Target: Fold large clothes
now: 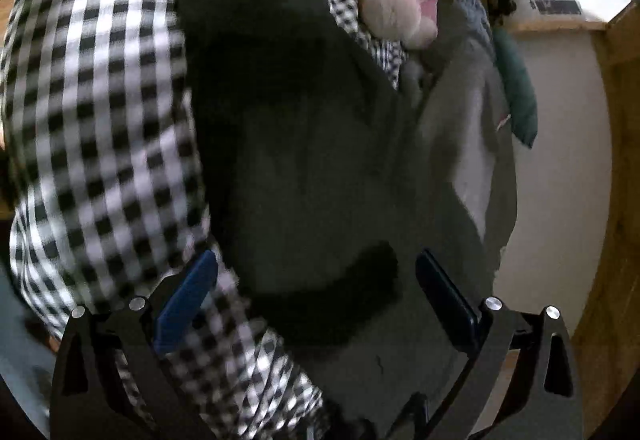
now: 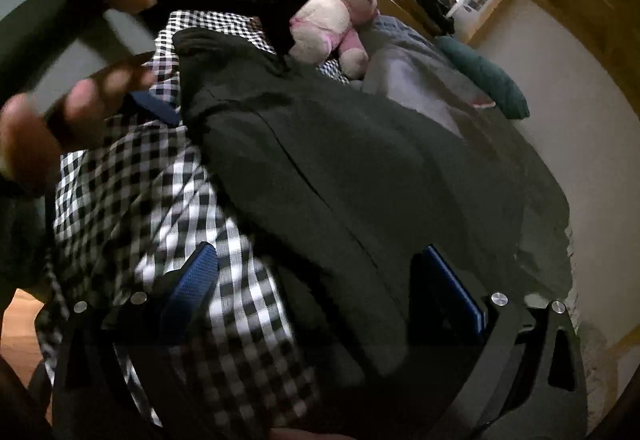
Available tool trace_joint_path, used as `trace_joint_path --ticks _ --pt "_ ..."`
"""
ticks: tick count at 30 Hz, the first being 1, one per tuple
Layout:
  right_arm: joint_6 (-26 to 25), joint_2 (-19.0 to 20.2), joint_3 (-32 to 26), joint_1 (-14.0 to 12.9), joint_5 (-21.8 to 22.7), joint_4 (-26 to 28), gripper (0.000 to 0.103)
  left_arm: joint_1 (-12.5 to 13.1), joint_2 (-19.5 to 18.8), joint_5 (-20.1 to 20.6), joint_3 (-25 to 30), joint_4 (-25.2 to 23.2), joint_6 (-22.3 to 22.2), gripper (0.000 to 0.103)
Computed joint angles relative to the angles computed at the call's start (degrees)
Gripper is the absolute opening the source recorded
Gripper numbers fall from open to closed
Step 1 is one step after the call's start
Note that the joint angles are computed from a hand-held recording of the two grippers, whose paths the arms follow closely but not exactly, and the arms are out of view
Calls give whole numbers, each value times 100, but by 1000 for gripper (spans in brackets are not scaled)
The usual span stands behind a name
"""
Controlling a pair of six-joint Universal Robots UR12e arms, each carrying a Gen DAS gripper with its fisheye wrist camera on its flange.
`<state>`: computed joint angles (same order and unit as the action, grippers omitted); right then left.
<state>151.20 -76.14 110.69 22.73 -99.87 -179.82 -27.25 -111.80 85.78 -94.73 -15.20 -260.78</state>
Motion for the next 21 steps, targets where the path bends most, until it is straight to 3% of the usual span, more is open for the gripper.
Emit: trace_joint_path --ticks 2,6,9,13,14,16,17,18,19,20,21 --pt "-11 29 45 19 -50 -139 100 -11 -74 214 -70 440 -228 98" --pt "-177 33 114 57 -17 -289 100 248 -79 -276 -350 1215 -959 98" --pt "-318 45 172 97 -49 -476 100 365 -132 -330 -435 1877 -866 98" --pt "-509 121 139 173 -118 -671 100 493 -190 -158 -432 2337 -683 98" --pt "-529 152 103 199 -169 -676 97 498 -218 -79 -412 2386 -775 93" --pt "-552 223 -11 260 -384 -517 83 533 -317 -188 -327 2558 -758 70" --pt "-593 258 -67 288 -491 -429 65 555 -362 -307 -240 2503 -613 37" --pt "-612 291 -109 309 -589 -388 54 569 -369 -405 -176 2365 -430 8" --pt "-575 357 -180 356 -864 -335 50 580 -392 -446 -129 2386 -298 7" --pt "-535 386 -219 371 -996 -291 40 600 -422 -527 -82 2473 -164 7" --pt "-494 384 -228 365 -1004 -236 37 611 -417 -611 -52 2500 -67 7"
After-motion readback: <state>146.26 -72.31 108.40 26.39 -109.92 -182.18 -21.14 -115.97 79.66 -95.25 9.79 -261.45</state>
